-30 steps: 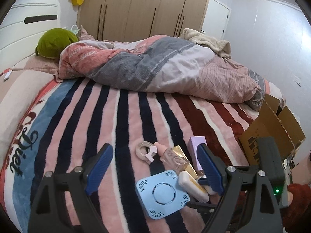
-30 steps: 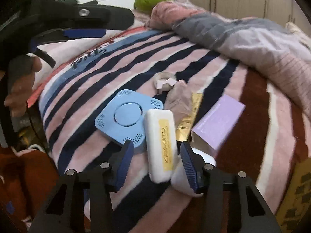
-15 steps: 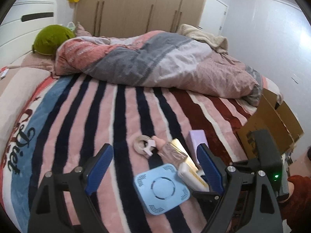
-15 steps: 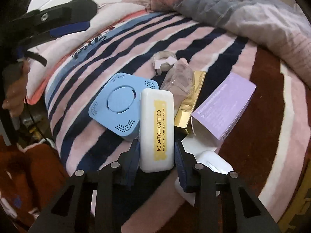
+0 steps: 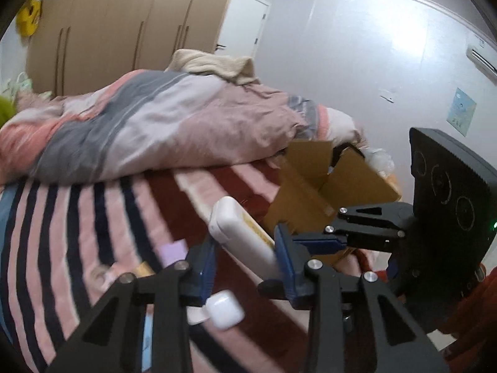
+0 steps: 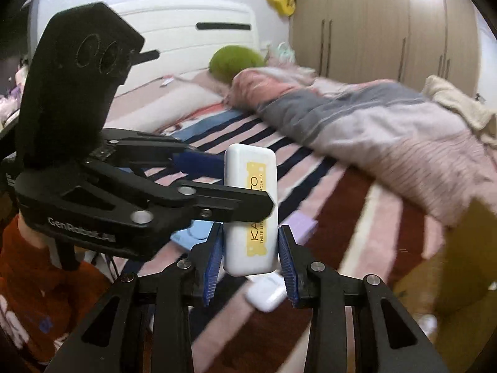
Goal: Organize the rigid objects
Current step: 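Carry the white tube into the cardboard box and release it, then reach the right gripper to the white earbuds case and grasp it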
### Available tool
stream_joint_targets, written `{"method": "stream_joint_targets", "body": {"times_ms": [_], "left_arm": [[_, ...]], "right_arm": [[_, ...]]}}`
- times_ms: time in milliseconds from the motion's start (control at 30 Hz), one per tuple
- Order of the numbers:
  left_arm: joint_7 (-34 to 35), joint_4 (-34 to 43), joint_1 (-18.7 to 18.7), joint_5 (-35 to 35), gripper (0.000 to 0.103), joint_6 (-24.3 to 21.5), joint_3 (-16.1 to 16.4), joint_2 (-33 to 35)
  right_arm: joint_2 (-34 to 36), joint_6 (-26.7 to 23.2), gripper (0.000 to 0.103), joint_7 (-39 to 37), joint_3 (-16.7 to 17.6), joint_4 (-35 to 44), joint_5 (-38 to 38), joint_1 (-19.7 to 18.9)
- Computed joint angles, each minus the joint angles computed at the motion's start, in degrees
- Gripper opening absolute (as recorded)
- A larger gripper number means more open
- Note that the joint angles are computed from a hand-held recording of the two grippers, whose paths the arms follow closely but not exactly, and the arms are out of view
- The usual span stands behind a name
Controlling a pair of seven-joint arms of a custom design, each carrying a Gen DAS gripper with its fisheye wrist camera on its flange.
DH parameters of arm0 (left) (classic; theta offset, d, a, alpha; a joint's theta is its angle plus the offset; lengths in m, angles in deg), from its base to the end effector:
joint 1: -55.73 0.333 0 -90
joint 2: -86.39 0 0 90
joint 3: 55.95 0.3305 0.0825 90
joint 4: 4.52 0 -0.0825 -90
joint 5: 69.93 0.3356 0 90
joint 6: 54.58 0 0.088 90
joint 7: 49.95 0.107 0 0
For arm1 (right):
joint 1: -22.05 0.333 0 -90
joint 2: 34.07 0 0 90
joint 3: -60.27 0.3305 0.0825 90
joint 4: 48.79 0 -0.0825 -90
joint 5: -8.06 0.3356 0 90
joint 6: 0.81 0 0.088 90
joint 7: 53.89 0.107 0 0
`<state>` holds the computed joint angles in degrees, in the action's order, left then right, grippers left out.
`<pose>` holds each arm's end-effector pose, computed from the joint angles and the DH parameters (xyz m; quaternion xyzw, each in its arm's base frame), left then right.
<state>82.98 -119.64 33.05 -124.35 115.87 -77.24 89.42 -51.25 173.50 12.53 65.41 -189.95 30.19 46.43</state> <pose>0.4442 -0.3443 0.5527 -0.3962 0.7845 -0.4709 0.0769 0.3962 0.1956 0.5489 -0.7927 0.4343 -0.2169 0.3687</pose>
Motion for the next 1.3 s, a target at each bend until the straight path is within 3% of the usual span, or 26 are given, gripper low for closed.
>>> {"method": "stream_joint_targets", "body": {"times_ms": [100, 233, 367, 467, 567, 633, 700, 800, 1033, 1167, 1300], "left_arm": [[-13.7, 5.1, -2.5, 17.9, 0.032, -0.9, 0.8, 3.6], [-23.1, 14.7, -4.3, 30.2, 0.032, -4.8, 0.6, 9.9], [-28.1, 23.8, -5.4, 36.9, 0.032, -8.7, -0.7, 16.4], [-32.1, 30.2, -6.8, 41.9, 0.032, -12.2, -1.1, 21.2], [-35.5, 34.7, -7.3, 45.8, 0.033, -15.6, -1.7, 24.6], [-38.7, 35.9, -8.0, 48.8, 0.042, -16.9, -0.9, 25.6], [-42.3, 36.4, -9.4, 53.1, 0.065, -17.4, 0.9, 26.0], [-41.5, 34.0, -6.4, 52.4, 0.068, -15.9, -2.1, 24.8], [-46.2, 22.8, -3.0, 54.2, 0.079, -8.1, -1.0, 15.9], [-57.1, 11.5, -3.8, 62.8, 0.083, -1.9, 5.4, 7.5], [-71.1, 2.4, -2.5, 74.2, 0.083, 1.7, 10.4, 1.8]], "right_arm": [[-3.2, -0.6, 0.03, 1.3, -0.4, -1.3, -0.8, -2.5], [-6.3, -1.2, 0.03, 2.0, -2.0, -2.8, -1.5, -5.7], [-8.7, -4.4, 0.03, 2.9, -3.6, -3.3, -2.4, -9.7], [-9.3, -7.2, 0.03, 4.6, -2.9, -3.2, -4.5, -14.0], [-9.5, -9.0, 0.03, 4.7, -3.9, -3.8, -5.0, -15.1], [-8.6, -10.4, 0.031, 4.9, -3.8, -3.3, -5.9, -16.3], [-8.4, -10.1, 0.031, 7.4, -1.1, -3.7, -9.1, -19.6], [-8.6, -7.9, 0.041, 10.1, 1.6, -4.6, -13.9, -22.9], [-9.8, -5.2, 0.041, 6.7, -3.0, -5.2, -8.8, -14.4], [-10.4, -2.9, 0.042, 1.0, -6.6, -4.7, -2.4, -3.6], [-7.1, -3.5, 0.042, -3.2, -6.5, -2.5, 2.7, 3.3]]}}
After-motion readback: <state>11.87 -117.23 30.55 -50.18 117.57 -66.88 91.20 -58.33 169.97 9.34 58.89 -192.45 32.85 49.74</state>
